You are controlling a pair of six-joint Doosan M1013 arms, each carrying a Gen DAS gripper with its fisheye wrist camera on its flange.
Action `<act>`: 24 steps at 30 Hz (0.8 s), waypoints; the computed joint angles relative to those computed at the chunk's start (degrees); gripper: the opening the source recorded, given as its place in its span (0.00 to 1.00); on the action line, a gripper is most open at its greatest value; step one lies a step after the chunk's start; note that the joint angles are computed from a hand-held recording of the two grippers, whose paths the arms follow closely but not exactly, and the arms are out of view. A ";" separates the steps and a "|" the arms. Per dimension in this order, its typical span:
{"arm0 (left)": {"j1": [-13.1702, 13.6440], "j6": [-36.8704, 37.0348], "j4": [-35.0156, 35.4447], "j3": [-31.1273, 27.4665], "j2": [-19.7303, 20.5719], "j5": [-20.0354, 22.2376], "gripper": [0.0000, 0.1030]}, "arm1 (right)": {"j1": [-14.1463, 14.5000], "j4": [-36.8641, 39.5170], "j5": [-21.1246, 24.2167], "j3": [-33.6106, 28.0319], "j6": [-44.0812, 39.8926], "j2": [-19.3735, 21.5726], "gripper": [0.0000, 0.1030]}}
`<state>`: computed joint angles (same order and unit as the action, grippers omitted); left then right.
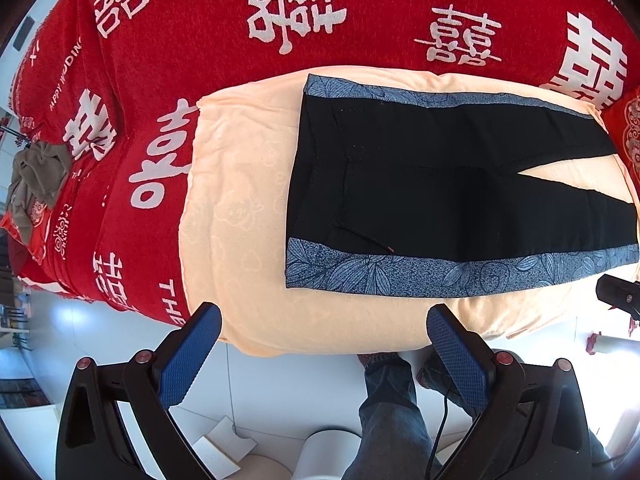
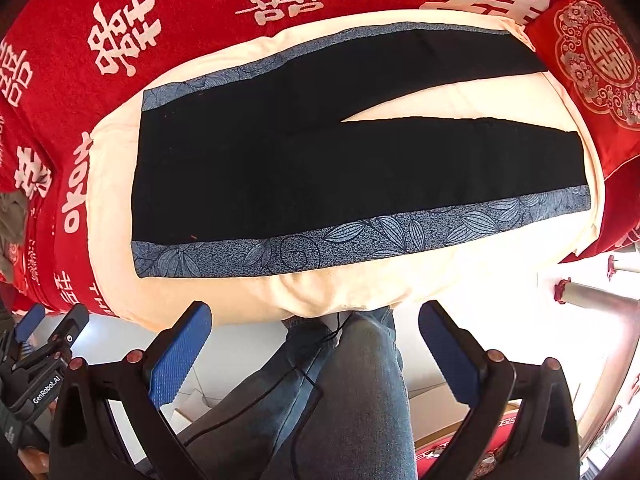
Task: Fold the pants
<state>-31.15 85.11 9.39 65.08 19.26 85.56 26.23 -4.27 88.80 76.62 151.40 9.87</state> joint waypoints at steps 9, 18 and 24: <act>0.19 0.13 -0.41 -0.52 0.42 0.59 1.00 | -0.19 0.61 -0.59 0.75 1.08 -0.43 1.00; 0.46 0.08 -1.21 -1.40 1.19 1.09 1.00 | -0.48 0.14 -1.11 1.25 2.40 -0.86 1.00; 0.54 0.10 -1.98 -1.65 1.65 1.40 1.00 | -0.69 -0.11 -1.29 1.90 3.53 -1.27 1.00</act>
<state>-30.60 85.21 7.41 63.43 20.90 86.96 25.55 -4.38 87.51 78.52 154.93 8.60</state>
